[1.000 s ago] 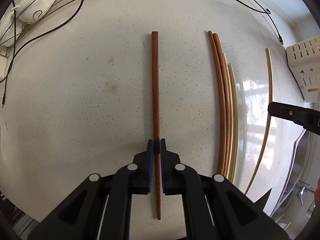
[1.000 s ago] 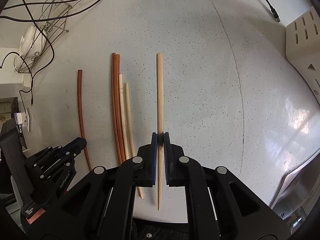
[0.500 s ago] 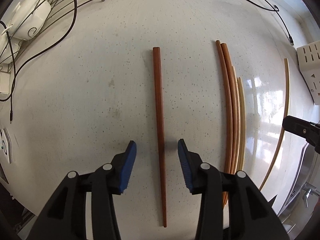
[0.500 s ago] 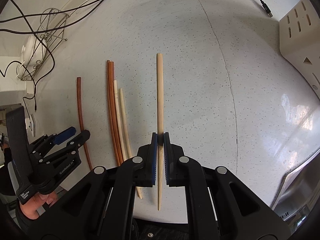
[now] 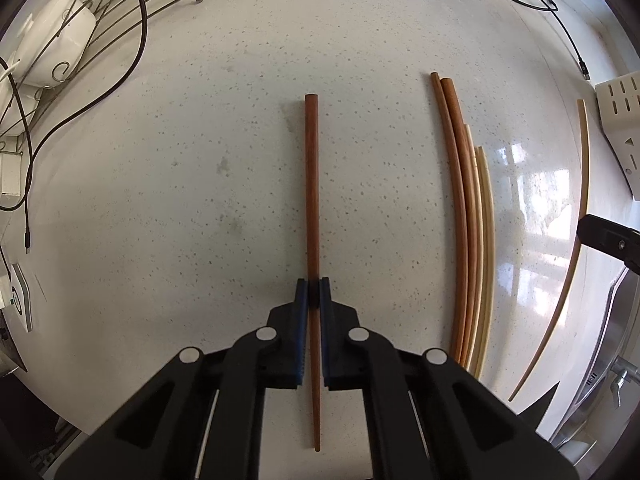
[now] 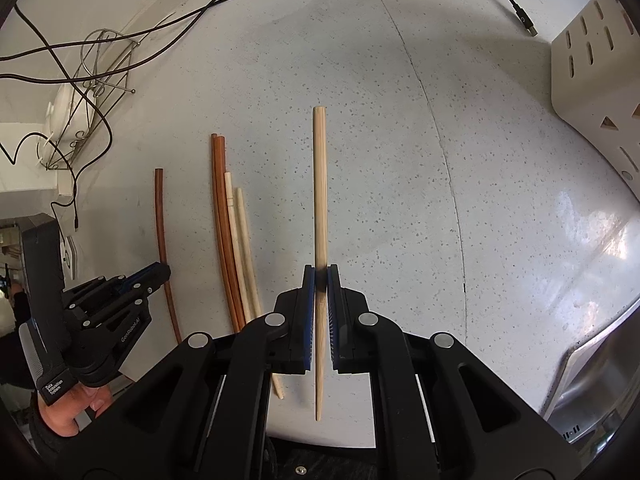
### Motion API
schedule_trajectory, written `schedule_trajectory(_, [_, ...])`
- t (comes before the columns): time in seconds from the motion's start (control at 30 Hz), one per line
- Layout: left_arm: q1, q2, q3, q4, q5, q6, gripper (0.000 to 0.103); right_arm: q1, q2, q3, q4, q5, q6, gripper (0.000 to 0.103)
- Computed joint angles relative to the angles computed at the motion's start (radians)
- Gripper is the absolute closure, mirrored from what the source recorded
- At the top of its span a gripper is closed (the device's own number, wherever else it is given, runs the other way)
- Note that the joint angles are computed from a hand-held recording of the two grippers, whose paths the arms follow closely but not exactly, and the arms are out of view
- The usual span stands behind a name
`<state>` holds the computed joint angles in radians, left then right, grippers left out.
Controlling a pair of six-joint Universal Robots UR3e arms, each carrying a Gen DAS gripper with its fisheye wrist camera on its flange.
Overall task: Organize utensils
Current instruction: 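Lift the brown chopstick with the left tool while the right tool lifts the pale chopstick, then carry both held chopsticks upright over the cream holder and lower them in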
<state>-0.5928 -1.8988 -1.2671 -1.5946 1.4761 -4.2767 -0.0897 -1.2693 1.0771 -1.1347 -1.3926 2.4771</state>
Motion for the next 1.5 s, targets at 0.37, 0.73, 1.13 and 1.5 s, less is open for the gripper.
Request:
schedule_trajectory(0.37, [-0.023, 0.055, -0.066, 0.073, 0.012, -0.034, 0.098, 0.009, -0.011, 0.02, -0.013, -0.005, -0.007, 0.097])
schedule_trajectory(0.73, [-0.036, 0.121, -0.031, 0.039, 0.071, -0.058, 0.098, -0.006, -0.035, 0.029, -0.019, 0.006, -0.012, 0.097])
schedule_trajectory(1.13, [-0.064, 0.105, 0.166, -0.024, 0.168, -0.062, 0.098, -0.048, -0.049, -0.065, 0.022, 0.037, -0.033, 0.097])
schedule_trajectory(1.5, [-0.102, -0.114, 0.623, -0.13, 0.287, 0.0, 0.098, -0.17, -0.033, -0.289, 0.123, 0.12, -0.106, 0.097])
